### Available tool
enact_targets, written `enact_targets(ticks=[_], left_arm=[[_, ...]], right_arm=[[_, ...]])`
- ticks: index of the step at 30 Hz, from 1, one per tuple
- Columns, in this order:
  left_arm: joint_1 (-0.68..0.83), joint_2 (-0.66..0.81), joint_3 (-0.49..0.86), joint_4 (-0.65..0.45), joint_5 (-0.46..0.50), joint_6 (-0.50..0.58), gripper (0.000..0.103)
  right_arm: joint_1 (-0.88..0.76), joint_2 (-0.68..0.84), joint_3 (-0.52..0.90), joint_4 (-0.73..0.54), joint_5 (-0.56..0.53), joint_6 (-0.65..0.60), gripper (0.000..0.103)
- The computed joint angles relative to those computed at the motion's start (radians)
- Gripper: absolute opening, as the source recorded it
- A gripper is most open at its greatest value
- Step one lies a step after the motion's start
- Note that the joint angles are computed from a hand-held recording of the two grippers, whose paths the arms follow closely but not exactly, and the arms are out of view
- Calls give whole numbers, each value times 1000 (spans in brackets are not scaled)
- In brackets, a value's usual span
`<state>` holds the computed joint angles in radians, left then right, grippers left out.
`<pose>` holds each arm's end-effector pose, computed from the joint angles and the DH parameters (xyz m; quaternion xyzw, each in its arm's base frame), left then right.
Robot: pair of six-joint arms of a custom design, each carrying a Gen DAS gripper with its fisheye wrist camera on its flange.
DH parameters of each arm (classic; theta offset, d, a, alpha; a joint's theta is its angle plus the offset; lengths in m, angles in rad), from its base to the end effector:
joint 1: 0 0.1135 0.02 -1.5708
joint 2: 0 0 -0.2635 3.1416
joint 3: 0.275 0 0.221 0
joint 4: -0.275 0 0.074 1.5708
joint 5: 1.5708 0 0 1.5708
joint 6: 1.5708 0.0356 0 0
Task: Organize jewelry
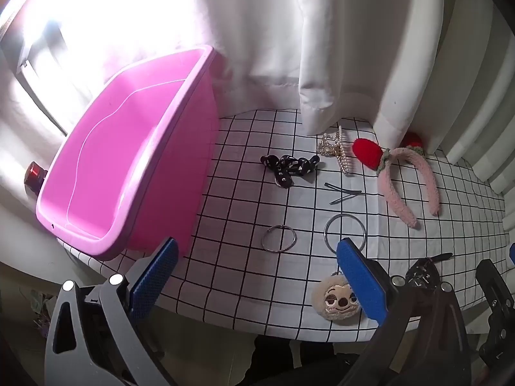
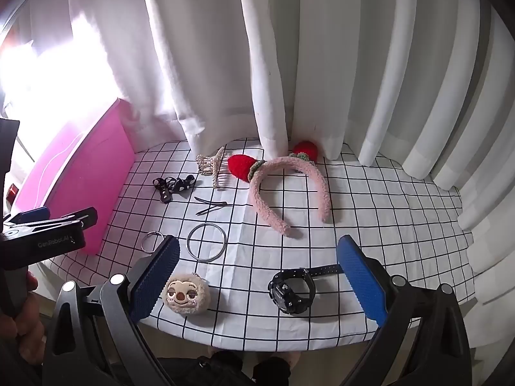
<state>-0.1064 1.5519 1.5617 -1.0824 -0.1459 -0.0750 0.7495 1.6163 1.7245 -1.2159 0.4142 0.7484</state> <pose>0.2783 -0.0245 0.3431 -0.0028 0.9667 0.0481 0.2513 0.2181 0.1834 0.3640 0.0467 0.9525 0.0063 0.3008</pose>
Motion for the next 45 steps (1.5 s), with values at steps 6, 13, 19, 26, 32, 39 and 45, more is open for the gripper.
enact_targets(ticks=[6,13,19,26,32,39,45], left_arm=[[6,5,5,1,-7,1,97],[-4,17,37,-23,-9,-14,97],[4,6,14,-2,-3,-3,97],[4,3,11,0,-4,-3,97],[6,7,15,-1,-4,-3,97],[6,6,14,0,-4,-1,97],[11,11,21,-2,-1,4,97]], right_arm=[[-2,-4,-6,11,3,-4,94],[-4,-4,-7,11,3,-6,94],[-7,-4,-7,12,4,-7,94],[-8,-10,-29,28,5,-7,94],[-10,-19,-36,31,5,-10,94],[-11,-17,-37,35,4,-11,94],[-9,-19,-42,38,7,-9,94]])
